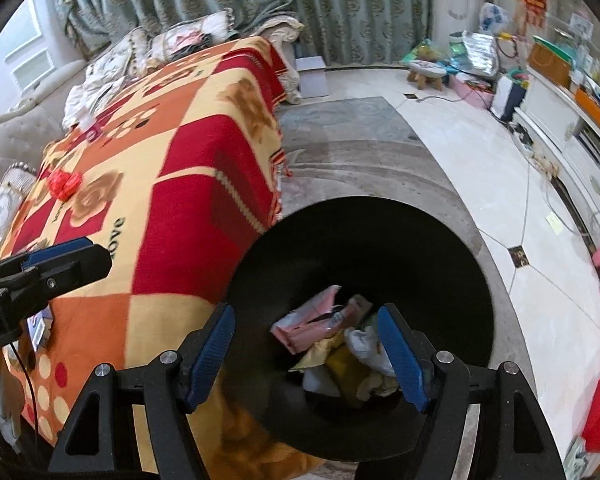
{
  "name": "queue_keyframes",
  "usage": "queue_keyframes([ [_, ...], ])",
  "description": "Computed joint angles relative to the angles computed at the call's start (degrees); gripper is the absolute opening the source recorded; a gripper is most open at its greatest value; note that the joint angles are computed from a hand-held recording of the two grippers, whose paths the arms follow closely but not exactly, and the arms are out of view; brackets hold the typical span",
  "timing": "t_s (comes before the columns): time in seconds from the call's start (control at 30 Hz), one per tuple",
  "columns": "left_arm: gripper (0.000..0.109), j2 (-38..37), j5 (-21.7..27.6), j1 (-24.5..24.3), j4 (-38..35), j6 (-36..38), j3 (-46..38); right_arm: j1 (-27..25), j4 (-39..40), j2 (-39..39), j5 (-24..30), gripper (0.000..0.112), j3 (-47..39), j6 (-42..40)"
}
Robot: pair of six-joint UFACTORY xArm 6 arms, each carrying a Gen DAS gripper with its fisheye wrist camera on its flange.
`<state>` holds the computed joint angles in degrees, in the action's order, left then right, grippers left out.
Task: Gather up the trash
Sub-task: 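Move both open tools back over the blanket toward the medicine boxes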
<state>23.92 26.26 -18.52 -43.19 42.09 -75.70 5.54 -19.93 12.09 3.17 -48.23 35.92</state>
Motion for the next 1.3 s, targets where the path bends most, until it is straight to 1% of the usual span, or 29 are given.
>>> queue_keyframes([
  [0.3,0.047,-1.8,-2.6,3.4,1.2,0.0,2.6,4.5,3.6,2.9,1.7,0.071,-4.4,-3.7],
  [0.77,0.047,-3.4,-4.6,7.8,1.8,-0.3,4.7,10.3,8.4,6.8,4.2,0.072,-10.9,-9.3],
  [1.07,0.047,-4.2,-5.3,10.5,2.9,-1.5,5.8,13.3,11.1,9.4,5.8,0.072,-15.2,-12.2],
  [1.3,0.047,-4.5,-4.9,12.9,2.4,-1.4,6.2,15.3,13.0,11.8,8.4,0.072,-19.1,-14.5],
])
